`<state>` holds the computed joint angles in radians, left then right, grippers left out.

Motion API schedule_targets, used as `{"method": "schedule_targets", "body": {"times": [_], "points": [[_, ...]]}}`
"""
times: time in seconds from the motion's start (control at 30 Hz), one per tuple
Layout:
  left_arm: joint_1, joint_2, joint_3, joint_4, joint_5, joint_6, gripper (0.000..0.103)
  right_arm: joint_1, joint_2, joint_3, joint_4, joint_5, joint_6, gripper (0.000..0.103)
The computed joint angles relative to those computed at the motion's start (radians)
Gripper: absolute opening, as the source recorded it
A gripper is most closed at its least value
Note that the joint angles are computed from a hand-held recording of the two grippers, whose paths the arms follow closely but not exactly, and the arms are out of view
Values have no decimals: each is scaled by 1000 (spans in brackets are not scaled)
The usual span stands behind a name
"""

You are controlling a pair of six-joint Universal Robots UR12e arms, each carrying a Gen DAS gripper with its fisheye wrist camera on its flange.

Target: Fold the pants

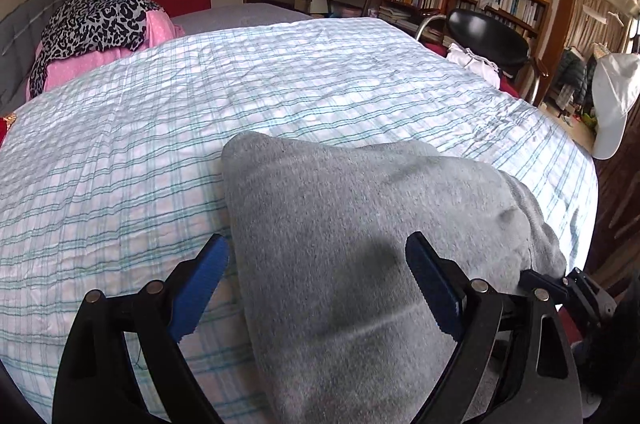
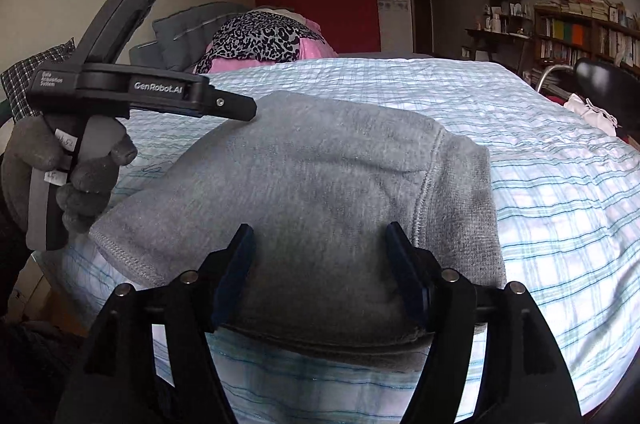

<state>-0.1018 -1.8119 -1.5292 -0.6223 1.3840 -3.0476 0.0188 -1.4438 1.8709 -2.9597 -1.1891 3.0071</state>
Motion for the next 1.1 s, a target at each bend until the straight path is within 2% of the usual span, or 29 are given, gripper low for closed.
{"method": "schedule_targets", "body": {"times": [0.1,0.37,0.43,0.53,0.67,0.83,0.97,1.03,1.1], "points": [[-4,-38,56,-45,27,-4,89,13,4,12,-38,-27,-1,75],[-23,-130,177,-156,127,22,91,10,5,26,-64,-10,22,75],[-21,-144,190,-182,123,10,91,10,5,27,-64,-8,24,75],[-17,-153,187,-169,112,-8,91,9,7,24,-65,-7,22,75],[-13,-144,172,-142,99,-24,91,6,1,23,-46,0,14,75],[0,-102,132,-105,59,-43,91,-14,-13,5,-12,48,36,75],[5,-59,83,-65,21,-27,91,-17,-9,-13,-33,21,62,75],[4,-39,60,-59,9,-15,91,-14,-1,-30,-17,-14,86,75],[4,-17,29,-51,-8,1,91,-19,9,-48,3,-13,116,75]]}}
